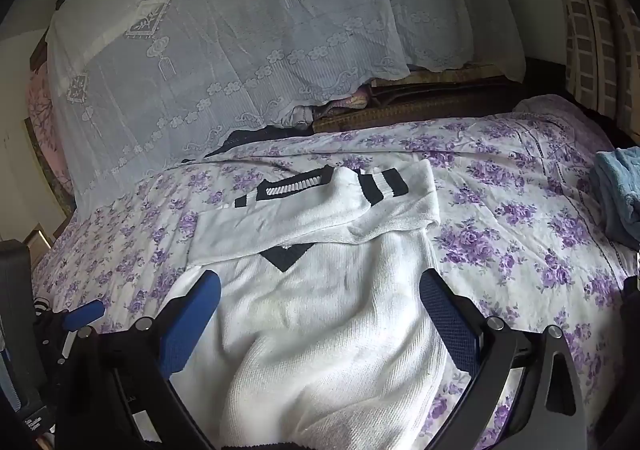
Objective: Fold small clothes
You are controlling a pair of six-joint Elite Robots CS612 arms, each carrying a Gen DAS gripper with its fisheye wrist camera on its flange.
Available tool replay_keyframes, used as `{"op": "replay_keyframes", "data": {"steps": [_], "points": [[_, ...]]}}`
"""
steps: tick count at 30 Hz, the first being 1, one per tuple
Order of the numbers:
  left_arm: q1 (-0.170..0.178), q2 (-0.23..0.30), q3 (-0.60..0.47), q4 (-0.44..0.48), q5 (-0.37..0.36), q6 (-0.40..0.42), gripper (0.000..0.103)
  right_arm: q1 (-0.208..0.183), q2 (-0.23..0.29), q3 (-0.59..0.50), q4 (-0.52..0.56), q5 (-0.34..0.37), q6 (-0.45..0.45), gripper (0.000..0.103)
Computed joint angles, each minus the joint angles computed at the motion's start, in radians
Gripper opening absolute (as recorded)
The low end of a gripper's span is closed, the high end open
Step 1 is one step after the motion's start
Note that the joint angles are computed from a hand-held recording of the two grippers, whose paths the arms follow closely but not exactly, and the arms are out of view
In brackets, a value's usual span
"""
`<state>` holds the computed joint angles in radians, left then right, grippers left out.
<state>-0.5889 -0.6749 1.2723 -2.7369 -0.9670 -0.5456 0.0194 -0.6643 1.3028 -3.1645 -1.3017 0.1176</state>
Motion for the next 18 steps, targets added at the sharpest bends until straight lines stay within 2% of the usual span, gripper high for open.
{"op": "replay_keyframes", "data": {"steps": [18], "points": [[0.0,0.0,0.005,-0.006,0.0,0.003,0.099,-0.002,-0.001,0.005,-0.008,0.003,0.005,0.1]]}}
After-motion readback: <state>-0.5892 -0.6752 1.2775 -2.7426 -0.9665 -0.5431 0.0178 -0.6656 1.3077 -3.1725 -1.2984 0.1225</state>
